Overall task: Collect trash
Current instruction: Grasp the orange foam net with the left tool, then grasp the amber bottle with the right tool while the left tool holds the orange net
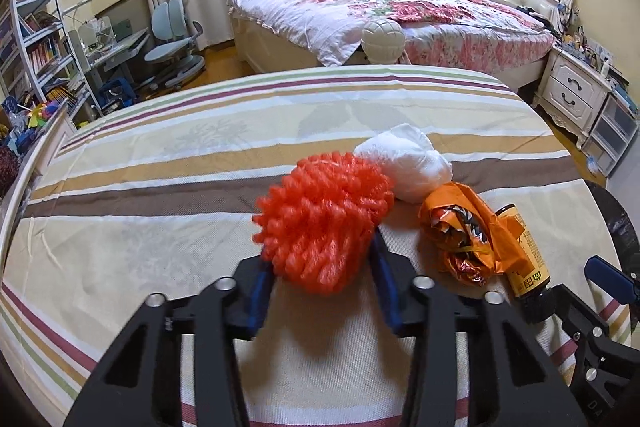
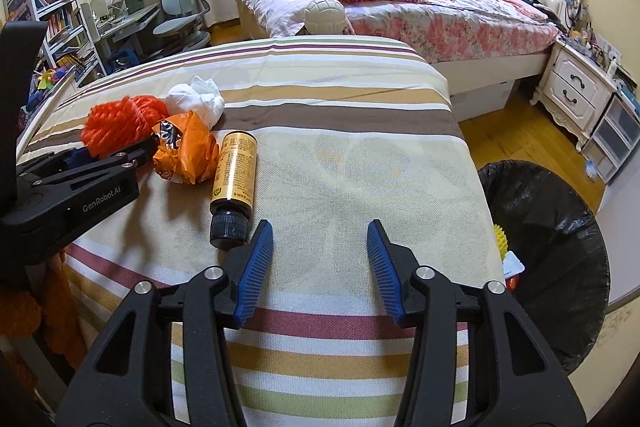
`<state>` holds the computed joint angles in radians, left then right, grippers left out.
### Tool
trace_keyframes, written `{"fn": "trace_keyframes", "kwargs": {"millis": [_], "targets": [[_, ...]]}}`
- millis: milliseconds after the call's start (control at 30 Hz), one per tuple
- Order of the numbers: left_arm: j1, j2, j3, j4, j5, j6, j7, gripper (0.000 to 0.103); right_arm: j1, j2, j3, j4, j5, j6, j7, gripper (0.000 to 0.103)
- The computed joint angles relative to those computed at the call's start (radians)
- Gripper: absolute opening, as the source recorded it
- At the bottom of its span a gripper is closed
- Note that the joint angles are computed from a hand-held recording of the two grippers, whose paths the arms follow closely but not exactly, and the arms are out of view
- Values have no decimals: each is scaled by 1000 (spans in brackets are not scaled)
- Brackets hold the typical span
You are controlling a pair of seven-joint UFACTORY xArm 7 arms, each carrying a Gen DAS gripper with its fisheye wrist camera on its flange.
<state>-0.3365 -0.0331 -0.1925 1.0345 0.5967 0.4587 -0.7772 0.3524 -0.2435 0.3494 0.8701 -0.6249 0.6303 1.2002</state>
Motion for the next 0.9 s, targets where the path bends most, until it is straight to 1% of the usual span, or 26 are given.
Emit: {"fn": "trace_keyframes", "kwargs": {"millis": [67,133,267,433,733,900], "targets": [[2,-10,3,-14,-19,-19,11,40,0,0,1,0,-1,2,1,54],[5,-22,0,-28,-16,-28,7,38,1,-1,1,0,-1,3,2,54],[15,-55,-12,-60,6,-40,-13,38,1,-5,3,-2,-3,9,3,54],[31,-97,-24,-102,-10,-43,-9,38,2,-6,5,0,-5,16,2,54],[79,-185,-43,-187,-60,-42,16,38,12,-3,12,6,-12,29,9,55],[113,-218,-60,-218,-63,-43,14,38,17,6,16,14,-19,32,17,55]]}}
